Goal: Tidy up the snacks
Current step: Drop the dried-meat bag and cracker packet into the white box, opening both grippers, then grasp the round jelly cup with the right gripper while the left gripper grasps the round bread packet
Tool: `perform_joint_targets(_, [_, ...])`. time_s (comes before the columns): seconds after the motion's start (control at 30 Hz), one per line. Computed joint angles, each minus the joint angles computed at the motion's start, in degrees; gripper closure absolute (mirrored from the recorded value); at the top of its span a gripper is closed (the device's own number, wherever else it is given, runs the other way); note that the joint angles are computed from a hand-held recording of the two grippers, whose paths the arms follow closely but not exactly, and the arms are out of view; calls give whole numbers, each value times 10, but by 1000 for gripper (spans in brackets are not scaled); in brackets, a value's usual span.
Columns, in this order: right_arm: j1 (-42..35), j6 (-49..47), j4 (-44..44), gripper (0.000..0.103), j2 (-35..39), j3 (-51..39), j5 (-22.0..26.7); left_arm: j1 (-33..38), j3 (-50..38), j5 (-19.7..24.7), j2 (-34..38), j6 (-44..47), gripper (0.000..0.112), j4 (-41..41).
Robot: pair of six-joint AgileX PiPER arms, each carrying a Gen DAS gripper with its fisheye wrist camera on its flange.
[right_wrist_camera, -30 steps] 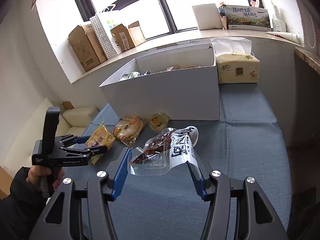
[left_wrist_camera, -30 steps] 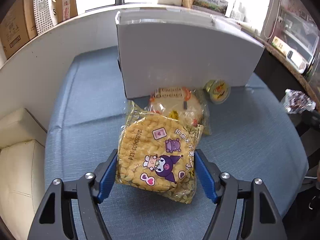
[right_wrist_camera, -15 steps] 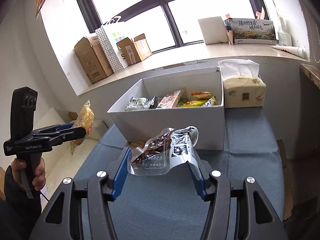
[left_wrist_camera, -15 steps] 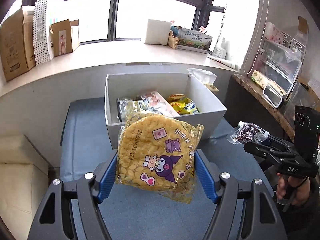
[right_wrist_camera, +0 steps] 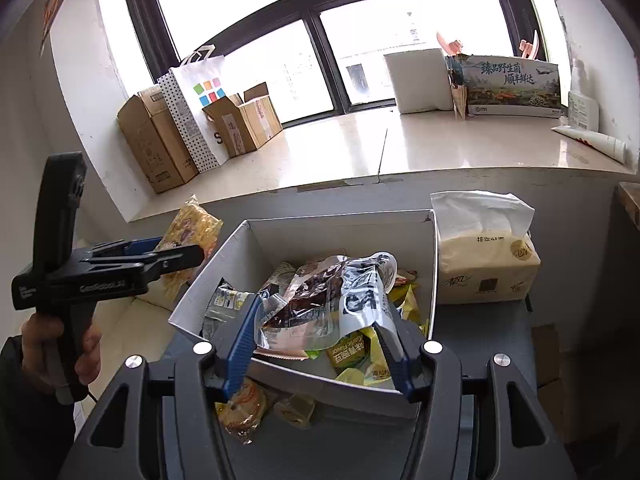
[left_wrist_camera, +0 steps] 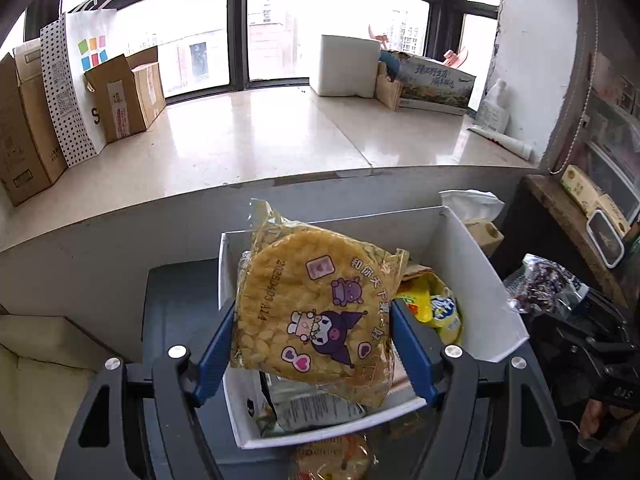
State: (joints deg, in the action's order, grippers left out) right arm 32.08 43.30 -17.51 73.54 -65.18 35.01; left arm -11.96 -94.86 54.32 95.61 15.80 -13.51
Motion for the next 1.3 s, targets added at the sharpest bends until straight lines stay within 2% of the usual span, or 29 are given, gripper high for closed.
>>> perform_joint_targets(0.03, [-5, 4, -10, 34, 9, -4, -2, 0, -24, 5, 28, -3, 25, 5])
perform_joint_targets(0.07, [-14, -6, -4, 24, 18, -7, -5, 2, -49, 16, 57, -5, 15, 4])
perform_joint_targets(0.1, [-26, -24, 16, 14, 27, -9, -9, 4, -55, 13, 74, -4, 11, 1])
perform_joint_targets(0.17, [-39, -39, 35, 12, 42, -15, -7, 6, -42, -16, 85, -16, 9, 13])
perform_joint_targets(0.23, [-31, -18, 5, 11, 47, -17, 6, 12, -32, -17, 91, -16, 9, 7])
perform_joint_targets(0.3, [-30, -13, -2, 1, 43, -10, -1, 19, -2, -34, 78, 2, 9, -12])
perform_joint_targets(0.4, [-27, -3, -8, 0, 35, -6, -1, 21, 25, -48, 62, 11, 9, -12])
perform_joint_targets(0.67, [24, 74, -89, 0, 13, 0, 26, 38, 34, -35, 31, 27, 9, -34])
perform_joint_targets(0.73, [47, 105, -115, 0, 3, 9, 35, 49, 64, -41, 2, 54, 9, -55])
perform_joint_targets(0.83, [83, 161, -150, 0, -23, 46, 23, 73, 134, -51, -65, 115, 9, -101])
perform_joint_targets(0.93, [142, 233, -203, 0, -33, 78, 42, 101, 243, -93, -167, 169, 9, -139])
perform_joint_targets(1.03, [214, 357, -278, 0, -42, 129, 56, 160, 339, -77, -258, 252, 9, -221])
perform_joint_targets(1.1, [261, 442, -323, 0, -35, 159, 71, 206, 390, -39, -303, 298, 9, -267])
perform_joint_targets(1.17, [293, 503, -346, 0, -18, 179, 76, 237, 446, -26, -353, 313, 9, -284])
perform_joint_targets(1.27, [311, 569, -356, 0, 16, 197, 57, 262, 527, -30, -439, 305, 9, -274])
perform_joint_targets(1.3, [312, 587, -360, 0, 29, 199, 51, 279, 550, -19, -465, 318, 9, -283])
